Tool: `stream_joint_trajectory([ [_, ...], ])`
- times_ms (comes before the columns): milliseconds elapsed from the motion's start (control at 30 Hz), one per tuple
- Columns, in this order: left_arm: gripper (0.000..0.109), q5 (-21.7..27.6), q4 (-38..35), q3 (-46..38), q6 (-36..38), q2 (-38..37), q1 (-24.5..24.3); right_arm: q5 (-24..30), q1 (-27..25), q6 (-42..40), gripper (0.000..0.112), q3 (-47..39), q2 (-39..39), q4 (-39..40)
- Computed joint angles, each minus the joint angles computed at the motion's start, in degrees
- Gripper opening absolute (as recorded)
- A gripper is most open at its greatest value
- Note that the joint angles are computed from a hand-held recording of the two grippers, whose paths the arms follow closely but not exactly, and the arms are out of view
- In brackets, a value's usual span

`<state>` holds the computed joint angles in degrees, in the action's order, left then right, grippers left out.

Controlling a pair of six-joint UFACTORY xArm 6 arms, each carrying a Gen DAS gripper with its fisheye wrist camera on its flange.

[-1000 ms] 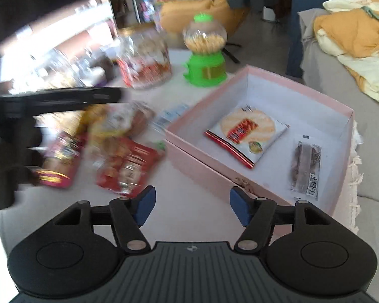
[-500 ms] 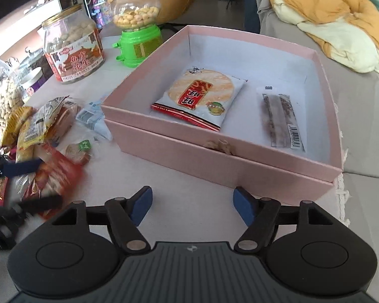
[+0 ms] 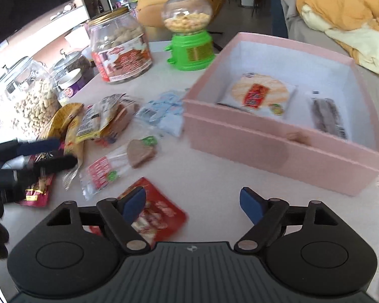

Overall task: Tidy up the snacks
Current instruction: 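Grasp the lollipop cookie bag with the left tool while the right tool reaches the red egg pouch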

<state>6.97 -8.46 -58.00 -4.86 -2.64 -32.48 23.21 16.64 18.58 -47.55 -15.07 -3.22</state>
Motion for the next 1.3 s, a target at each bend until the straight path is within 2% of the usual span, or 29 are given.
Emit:
stream_joint_trajectory([
  [100, 0.070, 0.94, -1.20, -3.09, 2.30, 2.67, -1.17, -2.36, 2.62, -0.69, 0.090, 0.78, 1.02, 2.00],
  [200, 0.070, 2.69, 4.43, -6.87, 1.49, 6.34, -2.74, -3.34, 4.05, 6.02, 0.091, 2.44, 0.31, -9.81],
  [267, 0.068, 4.73, 10.58, -10.15, -1.93, 9.46, -3.25, -3.32, 3.70, 7.49, 0.091, 4.38, -1.82, -13.02],
  [333, 0.063, 5.92, 16.87, -12.60, -6.89, 11.93, -3.44, -2.08, 2.03, 9.92, 0.091, 6.26, -4.56, -16.02],
  [400, 0.060, 6.82, 19.97, -14.80, -9.77, 14.06, -3.66, -0.83, -0.41, 15.05, 0.091, 7.90, -6.97, -22.09],
  [467, 0.052, 7.31, 19.08, -15.83, -9.08, 15.31, -3.81, -0.25, -3.04, 17.33, 0.091, 9.32, -8.74, -23.93],
  [567, 0.047, 7.07, 20.44, -15.97, -9.03, 15.69, -4.26, -1.84, -6.60, 13.48, 0.094, 11.63, -10.22, -17.34],
  [633, 0.046, 7.74, 17.38, -15.43, -6.07, 14.96, -4.79, -3.75, -7.81, 11.49, 0.097, 13.19, -10.92, -14.44],
  [800, 0.046, 8.74, 17.12, -13.37, -5.95, 12.74, -5.69, -5.04, -7.58, 18.21, 0.103, 13.24, -10.07, -20.41],
  [1000, 0.046, 7.92, 16.50, -7.38, -8.29, 7.77, -6.91, -5.37, -7.40, 30.10, 0.103, 9.20, -5.53, -28.23],
  [1067, 0.046, 6.60, 17.63, -4.55, -10.11, 5.81, -7.34, -5.05, -7.35, 35.73, 0.100, 8.53, -4.80, -33.61],
  [1100, 0.046, 6.17, 20.20, -3.72, -12.28, 5.23, -7.40, -5.17, -7.18, 37.58, 0.094, 8.63, -4.85, -36.16],
  [1133, 0.046, 5.81, 23.22, -3.20, -14.62, 4.93, -7.37, -5.21, -6.89, 38.09, 0.087, 8.98, -5.23, -37.83],
  [1200, 0.047, 6.10, 26.66, -3.67, -17.23, 5.21, -7.33, -4.74, -5.99, 37.11, 0.080, 9.82, -6.31, -38.96],
  [1300, 0.047, 8.10, 28.66, -5.22, -18.59, 5.87, -7.77, -4.50, -5.18, 36.83, 0.078, 12.15, -8.96, -40.01],
])
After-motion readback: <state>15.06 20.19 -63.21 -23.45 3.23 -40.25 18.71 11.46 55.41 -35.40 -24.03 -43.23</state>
